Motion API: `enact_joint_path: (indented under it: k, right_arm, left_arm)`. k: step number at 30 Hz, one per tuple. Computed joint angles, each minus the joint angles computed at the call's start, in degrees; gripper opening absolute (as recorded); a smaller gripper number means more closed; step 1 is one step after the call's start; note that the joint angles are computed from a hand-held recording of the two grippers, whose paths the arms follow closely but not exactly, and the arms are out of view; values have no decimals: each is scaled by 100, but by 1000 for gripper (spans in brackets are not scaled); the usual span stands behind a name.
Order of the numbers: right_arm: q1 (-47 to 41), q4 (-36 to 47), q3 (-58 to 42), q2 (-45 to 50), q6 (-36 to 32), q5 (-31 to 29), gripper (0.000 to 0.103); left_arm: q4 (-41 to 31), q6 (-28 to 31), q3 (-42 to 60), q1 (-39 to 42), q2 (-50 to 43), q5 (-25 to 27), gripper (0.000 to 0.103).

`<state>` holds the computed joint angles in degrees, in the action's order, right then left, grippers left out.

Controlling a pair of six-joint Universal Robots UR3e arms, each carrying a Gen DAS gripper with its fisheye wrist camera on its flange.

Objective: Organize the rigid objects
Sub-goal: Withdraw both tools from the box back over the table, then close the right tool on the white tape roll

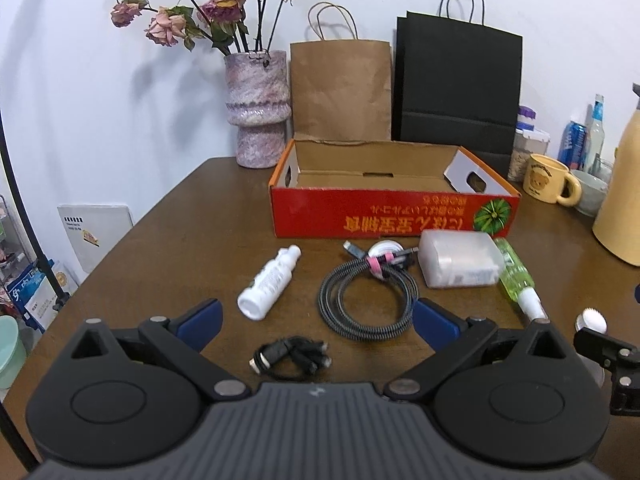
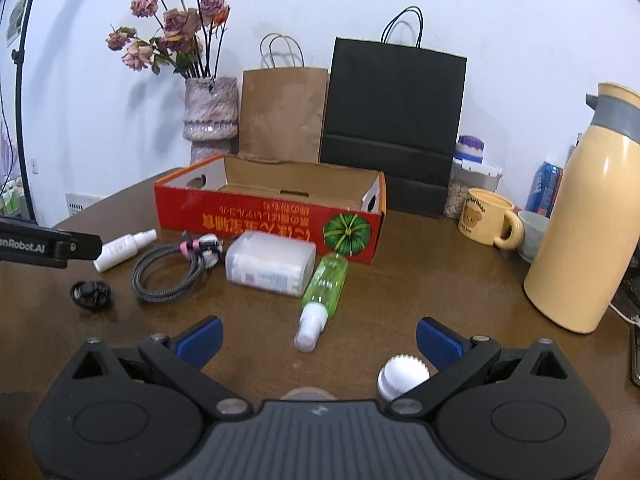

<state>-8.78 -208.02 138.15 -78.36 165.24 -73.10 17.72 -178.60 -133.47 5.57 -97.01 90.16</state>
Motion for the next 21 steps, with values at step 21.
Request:
enact_joint_path:
  k: [21]
  right_arm:
    - [-385,-336,1053,-49,-653,238,103]
  left_arm:
    - [332,194,-1160,122,336,-266,103]
